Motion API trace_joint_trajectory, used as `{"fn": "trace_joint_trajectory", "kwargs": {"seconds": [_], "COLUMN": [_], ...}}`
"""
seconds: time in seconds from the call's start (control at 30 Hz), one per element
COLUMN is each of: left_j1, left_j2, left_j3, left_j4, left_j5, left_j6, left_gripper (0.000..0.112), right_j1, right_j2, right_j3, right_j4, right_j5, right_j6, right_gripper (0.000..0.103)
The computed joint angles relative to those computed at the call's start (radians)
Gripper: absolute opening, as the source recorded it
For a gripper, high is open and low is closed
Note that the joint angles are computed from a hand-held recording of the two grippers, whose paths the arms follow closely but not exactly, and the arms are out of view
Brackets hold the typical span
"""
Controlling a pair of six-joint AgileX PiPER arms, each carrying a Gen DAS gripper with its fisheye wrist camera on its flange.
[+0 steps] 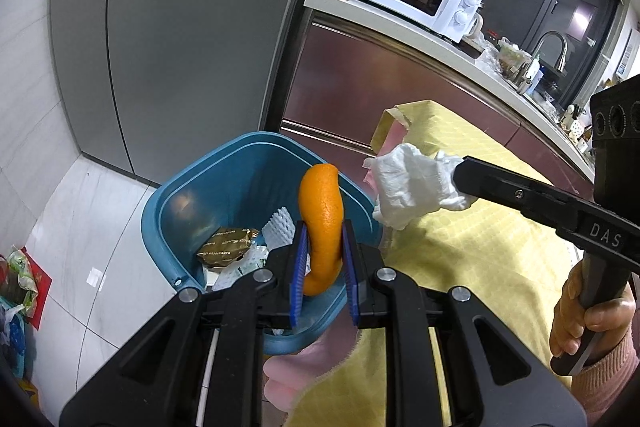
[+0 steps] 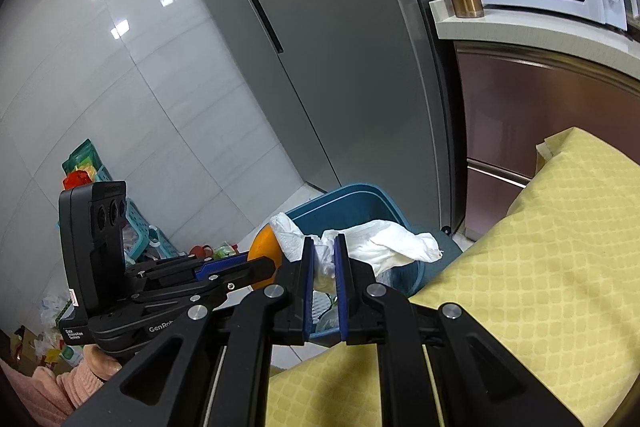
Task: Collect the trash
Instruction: 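Lift and carry the orange peel and tissue over to the blue bin, then lower both tools into the blue bin and open them to drop the items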
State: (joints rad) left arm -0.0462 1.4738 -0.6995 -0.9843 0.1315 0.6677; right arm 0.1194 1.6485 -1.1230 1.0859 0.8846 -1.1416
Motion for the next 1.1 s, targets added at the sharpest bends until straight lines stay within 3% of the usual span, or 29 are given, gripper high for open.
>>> {"fn": "trace_joint_trajectory", "kwargs": {"seconds": [1.1], "left_j1": [0.022], "left_j2": [0.169], "left_j3": [-0.064], "left_j4": [-0.192], "left_j5": [-0.006], "left_j6": [0.168], "left_gripper": [0.018], "right_j1": [0.11], "right_j2": [0.142], "right_j3": [-0.093], "right_j4": [-0.093], "right_j5": [-0.08], "right_j6": [0.117], "right_gripper": [0.009]}}
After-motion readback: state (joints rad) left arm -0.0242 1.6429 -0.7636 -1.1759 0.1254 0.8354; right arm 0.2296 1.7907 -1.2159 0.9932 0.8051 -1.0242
